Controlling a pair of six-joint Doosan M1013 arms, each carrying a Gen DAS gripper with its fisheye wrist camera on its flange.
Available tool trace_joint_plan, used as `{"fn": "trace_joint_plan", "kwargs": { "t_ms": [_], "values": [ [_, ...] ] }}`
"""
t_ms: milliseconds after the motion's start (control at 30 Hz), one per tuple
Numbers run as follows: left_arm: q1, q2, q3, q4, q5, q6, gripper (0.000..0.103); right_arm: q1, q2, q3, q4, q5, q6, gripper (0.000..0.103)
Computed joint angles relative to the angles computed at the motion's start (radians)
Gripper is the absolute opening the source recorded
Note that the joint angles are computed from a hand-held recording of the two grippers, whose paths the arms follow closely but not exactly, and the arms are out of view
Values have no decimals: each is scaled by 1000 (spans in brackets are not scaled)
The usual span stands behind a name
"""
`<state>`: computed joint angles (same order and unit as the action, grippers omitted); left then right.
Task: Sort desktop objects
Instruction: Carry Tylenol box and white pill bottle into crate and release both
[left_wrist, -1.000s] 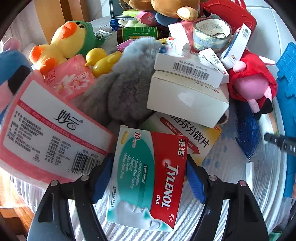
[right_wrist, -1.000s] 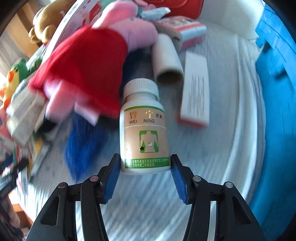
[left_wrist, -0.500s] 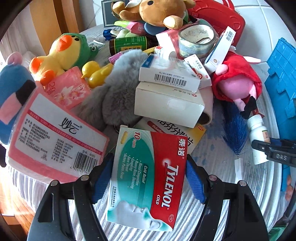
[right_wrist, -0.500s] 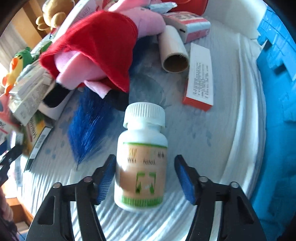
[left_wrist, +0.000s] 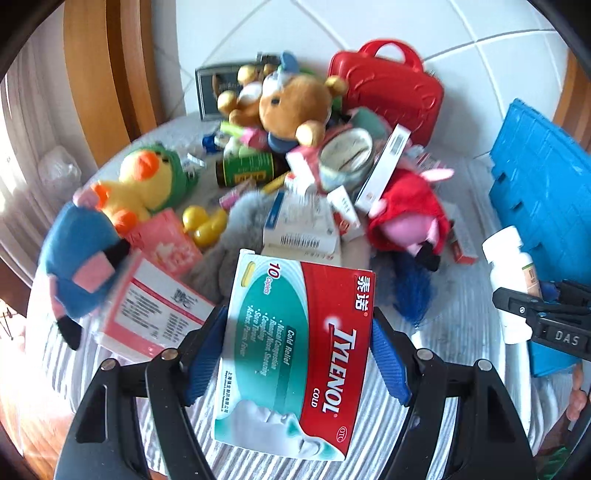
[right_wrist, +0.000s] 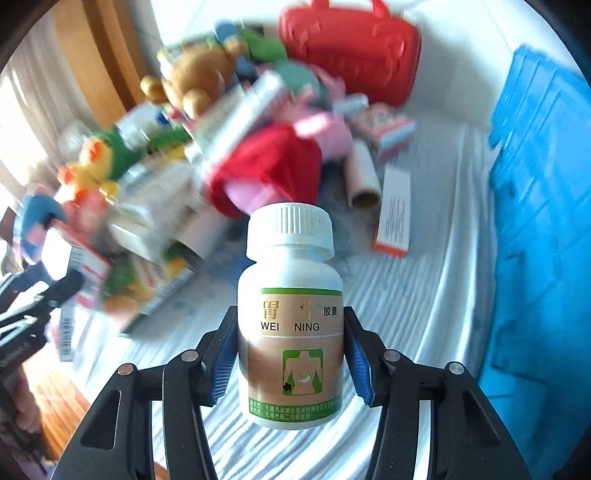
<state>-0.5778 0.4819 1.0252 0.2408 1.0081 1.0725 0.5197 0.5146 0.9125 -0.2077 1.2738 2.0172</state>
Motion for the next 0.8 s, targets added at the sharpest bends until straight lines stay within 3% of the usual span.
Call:
{"fn": "trace_joint_plan", "kwargs": {
  "t_ms": [133, 300, 533, 667, 800],
  "values": [
    [-27, -39, 27, 83, -90, -29, 74, 27, -21, -24, -64, -61, 36, 52],
    [-58, -61, -5, 119, -139, -22, 74, 58, -85, -3, -168, -126, 87, 52],
    [-113, -80, -41, 116, -226, 32, 74, 100, -156, 14, -349, -128, 186, 52],
    [-150, -61, -94, 93, -240, 75, 74, 98, -220, 62, -433, -128, 247, 52],
    [-193, 3, -227, 11, -206, 154, 74, 64, -285, 107, -490, -108, 265, 52]
  ]
}}
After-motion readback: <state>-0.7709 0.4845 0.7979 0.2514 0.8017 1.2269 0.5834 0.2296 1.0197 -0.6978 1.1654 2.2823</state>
